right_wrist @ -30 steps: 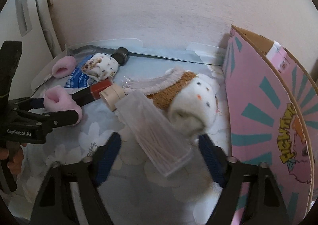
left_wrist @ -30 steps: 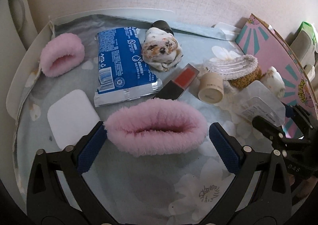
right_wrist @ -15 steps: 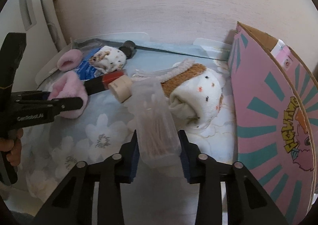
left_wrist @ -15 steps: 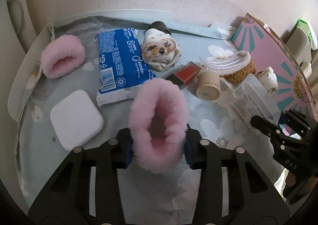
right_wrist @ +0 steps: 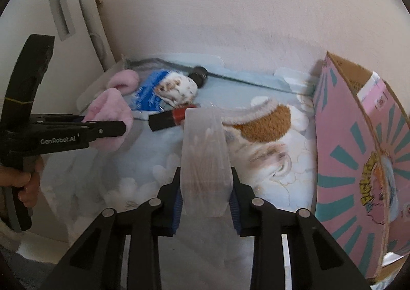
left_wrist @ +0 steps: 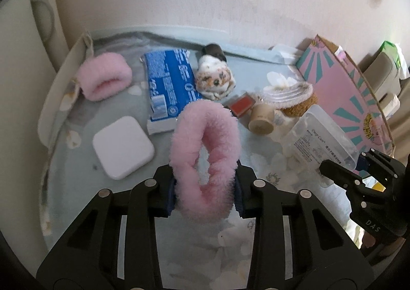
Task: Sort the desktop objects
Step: 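Carry wristband and swab box into the cardboard box and release both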
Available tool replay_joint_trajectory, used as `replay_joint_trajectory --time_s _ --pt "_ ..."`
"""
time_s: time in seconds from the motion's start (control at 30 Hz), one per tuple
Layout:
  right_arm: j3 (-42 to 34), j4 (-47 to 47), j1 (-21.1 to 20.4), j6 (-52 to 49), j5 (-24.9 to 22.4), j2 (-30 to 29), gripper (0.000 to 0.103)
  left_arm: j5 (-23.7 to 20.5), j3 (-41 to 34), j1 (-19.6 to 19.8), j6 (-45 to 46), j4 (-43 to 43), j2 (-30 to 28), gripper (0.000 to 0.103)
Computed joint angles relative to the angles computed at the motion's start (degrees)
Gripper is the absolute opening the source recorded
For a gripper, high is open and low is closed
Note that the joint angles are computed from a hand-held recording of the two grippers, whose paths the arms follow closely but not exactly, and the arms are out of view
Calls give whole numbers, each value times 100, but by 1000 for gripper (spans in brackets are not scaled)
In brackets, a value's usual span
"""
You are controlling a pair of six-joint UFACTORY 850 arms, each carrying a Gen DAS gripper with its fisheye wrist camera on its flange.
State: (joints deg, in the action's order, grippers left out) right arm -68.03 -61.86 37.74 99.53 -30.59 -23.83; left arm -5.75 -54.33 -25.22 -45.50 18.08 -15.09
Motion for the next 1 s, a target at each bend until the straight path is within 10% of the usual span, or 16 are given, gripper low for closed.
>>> replay_joint_trajectory --time_s 0.5,1.0 --pt "-120 -238 -145 191 -389 658 29 -469 -751 4 671 -487 311 31" --pt "453 200 -655 -98 -1078 1626 29 -877 -2956 -362 4338 -3623 -872 31"
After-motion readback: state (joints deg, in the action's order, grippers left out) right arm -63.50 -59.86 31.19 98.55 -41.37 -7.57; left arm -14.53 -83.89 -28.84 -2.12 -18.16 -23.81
